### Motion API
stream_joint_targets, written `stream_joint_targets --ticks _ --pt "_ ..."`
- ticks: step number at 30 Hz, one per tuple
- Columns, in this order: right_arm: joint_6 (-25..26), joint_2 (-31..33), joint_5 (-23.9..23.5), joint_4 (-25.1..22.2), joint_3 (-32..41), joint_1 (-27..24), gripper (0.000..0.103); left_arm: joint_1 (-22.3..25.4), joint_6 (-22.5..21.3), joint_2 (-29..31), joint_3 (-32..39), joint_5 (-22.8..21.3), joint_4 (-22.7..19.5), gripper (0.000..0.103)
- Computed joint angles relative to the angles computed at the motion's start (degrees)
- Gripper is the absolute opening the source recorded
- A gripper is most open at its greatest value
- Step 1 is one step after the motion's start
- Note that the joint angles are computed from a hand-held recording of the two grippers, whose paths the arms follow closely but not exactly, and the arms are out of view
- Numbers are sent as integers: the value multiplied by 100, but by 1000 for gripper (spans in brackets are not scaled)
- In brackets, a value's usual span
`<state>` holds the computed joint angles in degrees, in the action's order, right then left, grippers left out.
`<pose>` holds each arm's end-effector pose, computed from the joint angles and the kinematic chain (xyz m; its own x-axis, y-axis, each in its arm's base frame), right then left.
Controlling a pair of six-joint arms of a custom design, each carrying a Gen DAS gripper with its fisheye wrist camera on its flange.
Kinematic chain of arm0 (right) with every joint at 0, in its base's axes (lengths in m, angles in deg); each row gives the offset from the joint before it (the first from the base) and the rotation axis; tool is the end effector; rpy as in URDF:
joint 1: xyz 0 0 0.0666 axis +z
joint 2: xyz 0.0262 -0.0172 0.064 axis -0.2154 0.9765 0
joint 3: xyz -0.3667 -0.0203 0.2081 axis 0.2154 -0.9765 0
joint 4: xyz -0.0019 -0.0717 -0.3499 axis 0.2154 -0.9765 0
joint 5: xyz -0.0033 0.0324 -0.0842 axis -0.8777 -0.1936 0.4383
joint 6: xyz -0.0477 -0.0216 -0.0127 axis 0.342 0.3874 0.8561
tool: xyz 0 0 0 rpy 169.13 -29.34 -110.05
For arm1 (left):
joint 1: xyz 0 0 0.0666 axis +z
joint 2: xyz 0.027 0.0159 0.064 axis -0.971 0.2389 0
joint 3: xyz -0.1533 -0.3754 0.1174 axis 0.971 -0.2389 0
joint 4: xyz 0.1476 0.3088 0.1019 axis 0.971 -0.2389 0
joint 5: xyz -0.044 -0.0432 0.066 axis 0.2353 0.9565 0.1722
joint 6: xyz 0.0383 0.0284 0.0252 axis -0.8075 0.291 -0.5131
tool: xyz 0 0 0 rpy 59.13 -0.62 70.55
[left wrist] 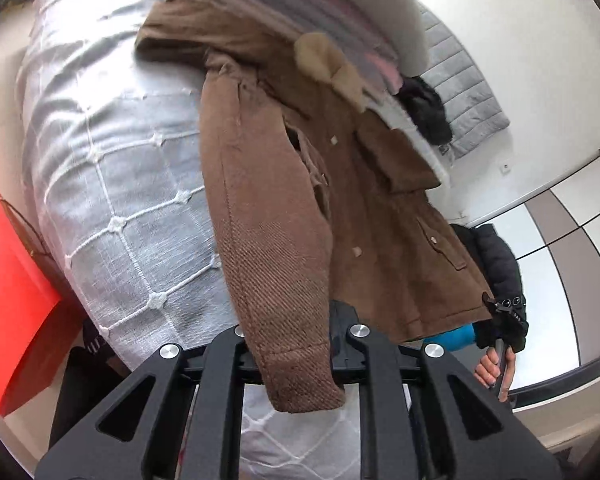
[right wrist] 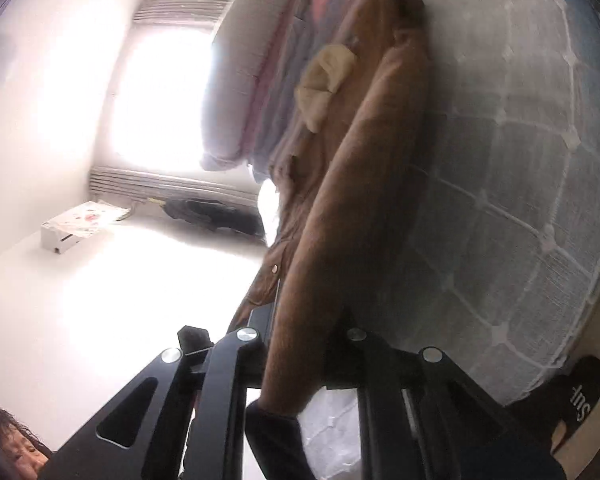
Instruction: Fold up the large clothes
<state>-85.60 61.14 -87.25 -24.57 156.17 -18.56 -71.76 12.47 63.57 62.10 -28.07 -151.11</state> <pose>0.4407 -0.0143 0.5001 -0.9342 0.3024 -0.1892 -0.0958 0.2982 0.9497 0.3498 0.0085 0.5520 -0.8233 -0.4056 -0.3970 -0.0926 0.7861 -0.6111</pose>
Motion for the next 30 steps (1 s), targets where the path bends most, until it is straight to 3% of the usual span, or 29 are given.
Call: stream_joint_targets --ticks 3,5,8,9,10,12,13,15,17,20,24,26,30 --pt "123 -221 -57 -175 -60 -52 13 -56 -5 -158 78 -8 -60 12" --pt "681 -281 -296 -746 -49 -316 12 -67 42 -264 87 72 -70 12" --pt "724 -510 -449 -841 -43 -447 8 -94 -55 -426 221 118 -244 12" --pt "978 -487 -654 -1122 75 -585 0 -80 -70 -493 251 136 -303 12" --pt "1423 -456 -736 -1689 334 -704 0 -68 -76 -531 274 146 -357 12" --pt "2915 -349 -174 -3129 909 -696 0 -97 -346 -566 256 -7 -644 12" --pt "3369 -245 125 -3667 1134 -709 1 -125 -504 -535 212 -87 -851 13" --pt "3651 -100 819 -4119 1275 -770 1 -109 -743 -426 -32 -392 -1243 15" --pt "3468 58 1359 -4099 1247 -822 1 57 -874 -344 -283 -516 -1397 18" --pt "3263 448 1650 -3951 1123 -874 1 535 -784 -385 -681 1 -1212 24" --pt "3242 976 1963 -3930 928 -841 1 675 -903 -374 -541 -329 -1395 32" --pt "3254 1157 1660 -3963 762 -874 1 853 -946 -418 -508 -411 -1465 37" --pt "3420 1357 483 -3955 309 -1008 1 1252 -1012 -395 -556 -254 -1428 50"
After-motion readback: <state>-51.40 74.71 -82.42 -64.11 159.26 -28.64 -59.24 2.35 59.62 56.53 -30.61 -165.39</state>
